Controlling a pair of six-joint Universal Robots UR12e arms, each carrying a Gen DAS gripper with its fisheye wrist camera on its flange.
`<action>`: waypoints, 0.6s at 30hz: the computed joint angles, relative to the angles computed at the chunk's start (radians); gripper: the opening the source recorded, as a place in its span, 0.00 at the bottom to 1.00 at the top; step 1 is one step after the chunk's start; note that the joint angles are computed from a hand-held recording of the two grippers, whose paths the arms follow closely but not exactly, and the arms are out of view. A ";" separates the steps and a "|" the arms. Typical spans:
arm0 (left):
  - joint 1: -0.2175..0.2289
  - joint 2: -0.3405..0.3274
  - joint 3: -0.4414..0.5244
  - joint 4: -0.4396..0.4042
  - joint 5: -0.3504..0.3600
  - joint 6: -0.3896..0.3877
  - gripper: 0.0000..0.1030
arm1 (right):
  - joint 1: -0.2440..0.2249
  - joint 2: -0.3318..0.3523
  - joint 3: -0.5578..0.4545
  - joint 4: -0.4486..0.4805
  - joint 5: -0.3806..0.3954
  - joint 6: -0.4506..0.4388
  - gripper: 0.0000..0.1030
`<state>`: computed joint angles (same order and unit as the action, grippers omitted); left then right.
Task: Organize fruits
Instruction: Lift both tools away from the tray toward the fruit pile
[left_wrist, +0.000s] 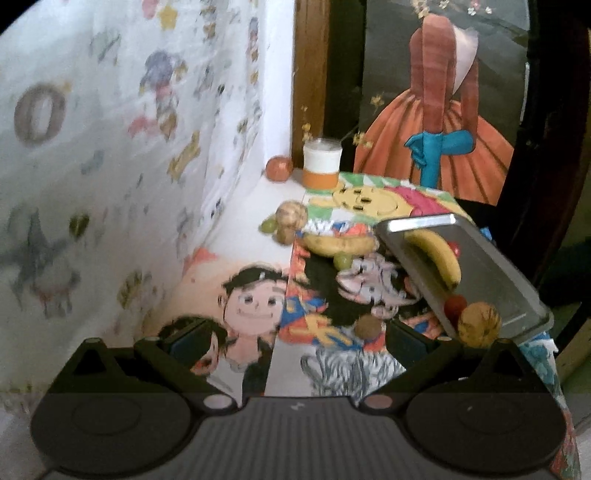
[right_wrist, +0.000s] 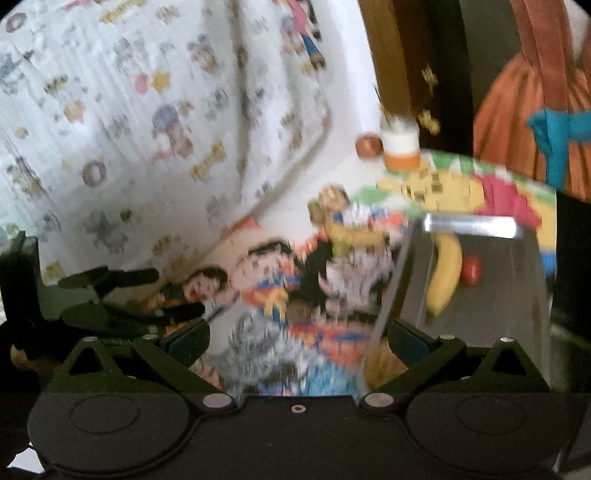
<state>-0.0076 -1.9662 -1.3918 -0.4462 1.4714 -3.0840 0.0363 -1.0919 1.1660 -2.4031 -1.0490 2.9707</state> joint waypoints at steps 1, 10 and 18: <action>0.000 -0.003 0.008 0.002 -0.002 0.003 1.00 | 0.000 0.007 -0.023 0.005 0.008 -0.008 0.99; -0.004 -0.031 0.047 -0.024 -0.082 -0.046 1.00 | -0.001 0.145 -0.338 0.237 0.123 -0.084 0.99; -0.024 -0.069 0.065 -0.026 -0.072 -0.087 1.00 | 0.007 0.292 -0.557 0.420 0.099 -0.096 0.99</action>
